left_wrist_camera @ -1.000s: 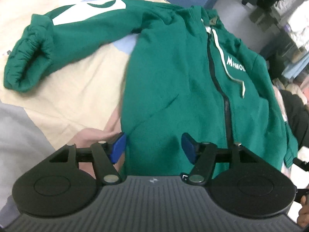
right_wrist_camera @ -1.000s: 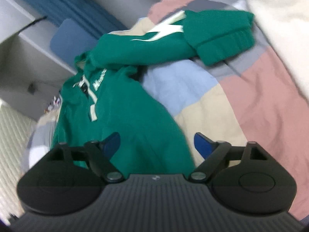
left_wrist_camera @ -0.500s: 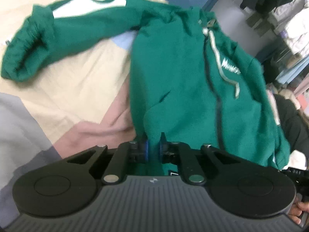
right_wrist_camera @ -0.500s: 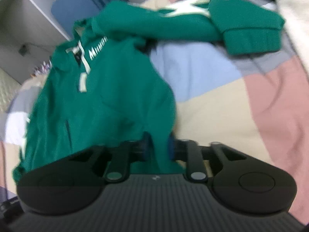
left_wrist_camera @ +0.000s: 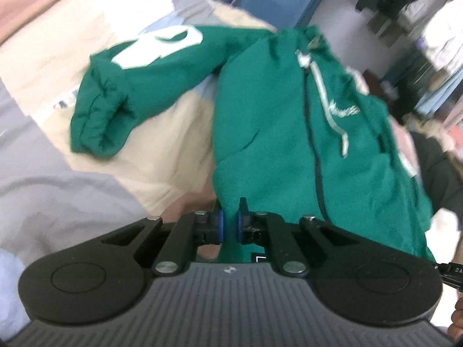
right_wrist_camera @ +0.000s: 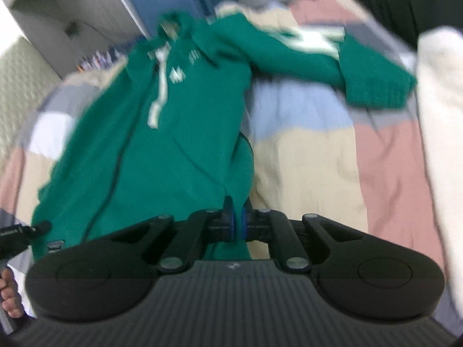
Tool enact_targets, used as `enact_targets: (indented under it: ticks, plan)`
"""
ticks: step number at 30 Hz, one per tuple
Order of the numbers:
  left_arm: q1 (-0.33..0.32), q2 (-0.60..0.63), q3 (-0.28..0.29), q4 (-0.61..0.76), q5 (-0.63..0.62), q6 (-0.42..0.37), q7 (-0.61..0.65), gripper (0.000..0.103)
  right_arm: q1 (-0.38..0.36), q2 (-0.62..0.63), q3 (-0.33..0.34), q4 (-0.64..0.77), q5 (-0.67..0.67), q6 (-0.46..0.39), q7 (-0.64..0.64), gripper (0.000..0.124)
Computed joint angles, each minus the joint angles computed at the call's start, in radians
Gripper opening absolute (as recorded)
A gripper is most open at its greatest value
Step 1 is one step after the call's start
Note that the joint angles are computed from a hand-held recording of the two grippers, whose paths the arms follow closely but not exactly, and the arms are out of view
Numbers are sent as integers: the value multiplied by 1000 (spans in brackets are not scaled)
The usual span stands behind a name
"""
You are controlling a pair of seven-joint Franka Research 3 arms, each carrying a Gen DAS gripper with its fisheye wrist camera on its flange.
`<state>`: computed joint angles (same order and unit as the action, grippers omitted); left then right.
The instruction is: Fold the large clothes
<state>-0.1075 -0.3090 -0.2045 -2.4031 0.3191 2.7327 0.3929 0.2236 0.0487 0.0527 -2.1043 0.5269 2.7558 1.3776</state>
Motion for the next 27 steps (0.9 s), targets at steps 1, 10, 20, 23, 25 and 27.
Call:
enact_targets:
  ticks: [1,10,20,23,25,27]
  plan:
    - [-4,18,0,12,-5,-22,9,10,2,17,-2,9,-26,-11,28,8]
    - [-15,118,-12,85,78,-90,38,19,-18,95,0,67,-28,-82,141,18]
    - [3,88,-44,133,237,-73,-104,64,-70,96,-17,116,102,-32,90,67]
    - [-5,126,-54,178,276,-45,-117,64,-98,151,-21,179,102,5,36,71]
    - [-10,163,-62,210,319,-19,-147,64,-116,194,-18,219,100,50,-22,76]
    - [-21,219,-62,253,358,7,-158,64,-143,233,0,250,118,107,-102,76]
